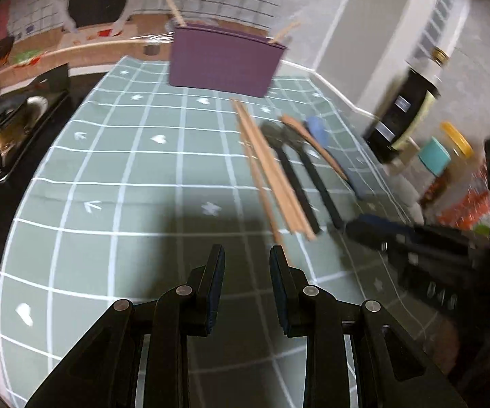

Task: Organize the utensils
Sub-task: 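Move both tools back down to the chopsticks on the mat, then grasp a wooden chopstick with the left tool while the right tool grasps chopsticks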

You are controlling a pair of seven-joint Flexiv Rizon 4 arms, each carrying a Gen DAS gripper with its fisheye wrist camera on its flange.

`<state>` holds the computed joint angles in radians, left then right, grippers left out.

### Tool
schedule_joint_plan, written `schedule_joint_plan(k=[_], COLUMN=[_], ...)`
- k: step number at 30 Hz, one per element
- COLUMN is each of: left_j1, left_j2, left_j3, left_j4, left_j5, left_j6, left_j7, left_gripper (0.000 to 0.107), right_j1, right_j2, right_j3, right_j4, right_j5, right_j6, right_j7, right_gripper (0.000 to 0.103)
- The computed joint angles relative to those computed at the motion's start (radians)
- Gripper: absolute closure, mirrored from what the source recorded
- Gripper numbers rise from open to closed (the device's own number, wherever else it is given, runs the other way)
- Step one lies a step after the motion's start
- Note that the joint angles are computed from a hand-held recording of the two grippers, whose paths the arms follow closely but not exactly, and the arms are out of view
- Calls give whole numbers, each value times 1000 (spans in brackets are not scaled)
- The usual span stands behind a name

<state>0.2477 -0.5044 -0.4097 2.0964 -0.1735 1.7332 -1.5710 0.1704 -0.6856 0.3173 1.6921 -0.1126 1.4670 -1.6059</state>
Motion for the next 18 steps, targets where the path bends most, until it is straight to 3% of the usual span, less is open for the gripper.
schedule_joint_plan(k=[2, 5, 10, 16, 18], left_j1=[-18, -102, -317, -379, -381], left_j2=[-10, -27, -45, -55, -55], left_j3=[1, 68, 290, 356, 363], left_j4=[-10, -50, -122, -146, -145], left_j5=[7, -4, -22, -37, -43], left_j6=[-4, -33, -75, -97, -100], left_j7=[8, 15, 0, 1, -4], left_gripper=[78, 78, 78, 82, 89], right_j1=[13, 34, 11, -17, -20], right_j2=[15, 37, 50, 58, 58], right_j3=[-36, -93, -93, -67, -64], right_j4=[20, 55, 76, 101, 105], right_j5=[6, -3, -9, -18, -24], right_j6=[23, 56, 73, 98, 106], right_j7=[30, 77, 124, 152, 156], right_gripper=[91, 91, 91, 90, 90])
